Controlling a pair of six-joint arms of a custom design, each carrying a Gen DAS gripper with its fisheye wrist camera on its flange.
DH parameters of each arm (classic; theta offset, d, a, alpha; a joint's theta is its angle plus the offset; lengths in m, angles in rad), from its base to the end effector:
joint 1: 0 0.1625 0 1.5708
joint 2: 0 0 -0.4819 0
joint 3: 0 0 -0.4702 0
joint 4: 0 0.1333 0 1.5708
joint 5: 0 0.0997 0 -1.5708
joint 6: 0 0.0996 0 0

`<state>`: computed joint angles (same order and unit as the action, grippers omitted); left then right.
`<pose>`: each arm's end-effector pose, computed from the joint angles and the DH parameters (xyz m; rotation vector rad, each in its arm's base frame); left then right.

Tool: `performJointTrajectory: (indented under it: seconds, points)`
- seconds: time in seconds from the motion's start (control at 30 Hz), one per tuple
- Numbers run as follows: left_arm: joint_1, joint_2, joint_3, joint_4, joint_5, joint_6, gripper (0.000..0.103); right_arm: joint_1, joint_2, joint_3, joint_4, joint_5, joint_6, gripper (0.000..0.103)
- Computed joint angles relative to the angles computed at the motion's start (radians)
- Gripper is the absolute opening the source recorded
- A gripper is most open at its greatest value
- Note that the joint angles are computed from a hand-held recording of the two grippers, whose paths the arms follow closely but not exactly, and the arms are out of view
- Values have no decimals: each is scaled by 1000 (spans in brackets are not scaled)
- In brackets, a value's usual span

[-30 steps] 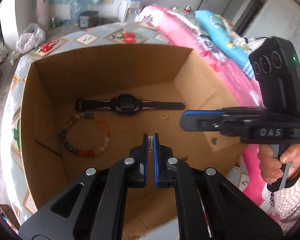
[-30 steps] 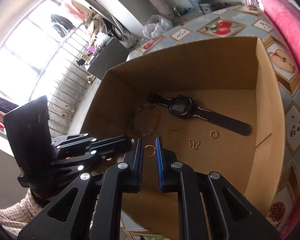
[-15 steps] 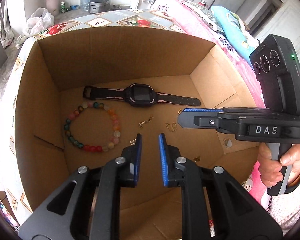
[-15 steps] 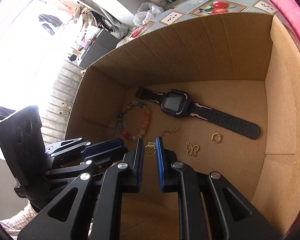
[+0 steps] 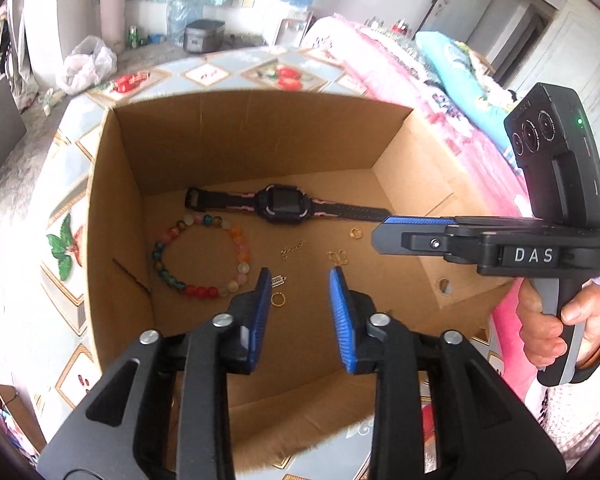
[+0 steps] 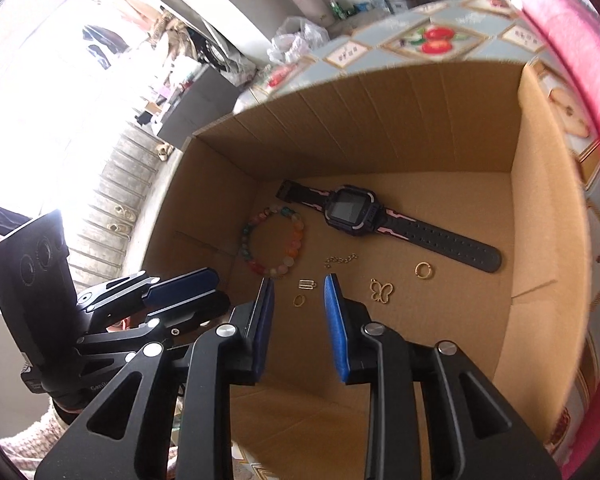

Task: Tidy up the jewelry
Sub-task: 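Open the left tool to drop the spring charm into the box, then withdraw the left tool from the box back over the table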

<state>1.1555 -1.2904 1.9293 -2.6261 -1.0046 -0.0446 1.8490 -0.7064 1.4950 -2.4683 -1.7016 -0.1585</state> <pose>-0.0857 -0.6573 0.3086 0.3217 2.5820 -0.7064 0.3375 -0.7437 0.0544 0.6421 -2.9434 0.1757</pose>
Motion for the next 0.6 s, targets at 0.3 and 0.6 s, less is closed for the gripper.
performJointTrajectory:
  seconds: [0.3, 0.6]
  points:
    - [-84, -131, 175, -173, 54, 74, 61, 1, -189, 242, -226, 144, -87, 26]
    - [-147, -261, 357, -180, 113, 55, 85, -33, -328, 484, -363, 186, -129, 26]
